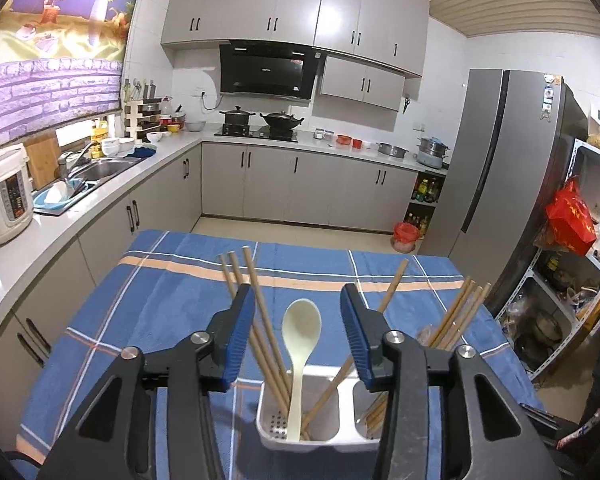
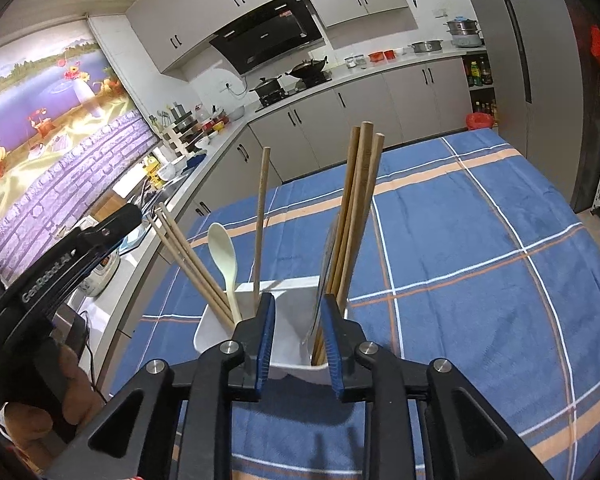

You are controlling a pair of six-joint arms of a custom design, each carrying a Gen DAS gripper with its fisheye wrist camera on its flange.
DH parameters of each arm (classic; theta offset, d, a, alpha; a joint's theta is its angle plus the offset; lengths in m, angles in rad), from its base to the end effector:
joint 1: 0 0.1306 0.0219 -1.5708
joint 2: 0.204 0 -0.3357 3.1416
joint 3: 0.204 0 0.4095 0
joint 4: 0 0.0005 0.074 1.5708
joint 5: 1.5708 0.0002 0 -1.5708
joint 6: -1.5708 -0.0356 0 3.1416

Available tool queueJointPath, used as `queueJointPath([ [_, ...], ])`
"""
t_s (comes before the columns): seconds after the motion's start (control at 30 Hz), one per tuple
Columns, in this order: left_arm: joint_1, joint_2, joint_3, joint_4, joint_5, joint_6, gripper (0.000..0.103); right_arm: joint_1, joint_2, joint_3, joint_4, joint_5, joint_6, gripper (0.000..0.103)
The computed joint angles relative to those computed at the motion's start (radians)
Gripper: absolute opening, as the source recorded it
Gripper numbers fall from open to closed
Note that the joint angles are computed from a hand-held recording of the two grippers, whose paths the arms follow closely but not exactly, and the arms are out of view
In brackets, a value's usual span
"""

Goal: Organize utensils

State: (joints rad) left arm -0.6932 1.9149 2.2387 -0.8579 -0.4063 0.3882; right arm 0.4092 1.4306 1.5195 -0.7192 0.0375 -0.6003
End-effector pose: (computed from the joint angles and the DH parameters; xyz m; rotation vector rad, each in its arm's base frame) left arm 0.5293 -0.4220 0.4929 0.0734 2.0647 -0.2401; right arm 0.4958 0.2130 0.4372 0.2360 2.2376 0.5161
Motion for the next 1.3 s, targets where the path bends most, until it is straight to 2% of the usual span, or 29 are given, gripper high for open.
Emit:
queueJointPath([
  [0.07, -0.007, -0.039, -0.052, 0.007, -0.018, 0.007, 0.055, 0.007, -0.024, -0.022, 0.003, 0.008, -0.007, 0.029],
  [0.13, -0.013, -0.067, -0.088, 0.003, -0.029, 0.016, 0.058, 0.013, -0.047, -0.044, 0.005, 0.016, -0.012, 0.032],
  [0.43, -0.042, -0.201, -0.266, -0.054, -0.127, 0.063, 0.059, 0.049, -0.143, -0.135, 0.003, 0.049, -0.056, 0.036],
  [0.6, -0.062, -0.281, -0.365, -0.082, -0.158, 0.108, 0.06, 0.077, -0.179, -0.163, -0.003, 0.066, -0.052, 0.037],
  [0.7, -0.074, -0.315, -0.4, -0.1, -0.171, 0.137, 0.06, 0.095, -0.202, -0.179, -0.003, 0.076, -0.048, 0.041],
  [0.87, -0.096, -0.369, -0.449, -0.129, -0.205, 0.172, 0.064, 0.121, -0.237, -0.2, -0.01, 0.091, -0.045, 0.042],
  [1.3, -0.163, -0.438, -0.505, -0.194, -0.257, 0.226, 0.07, 0.189, -0.31, -0.248, -0.038, 0.141, -0.058, 0.048],
])
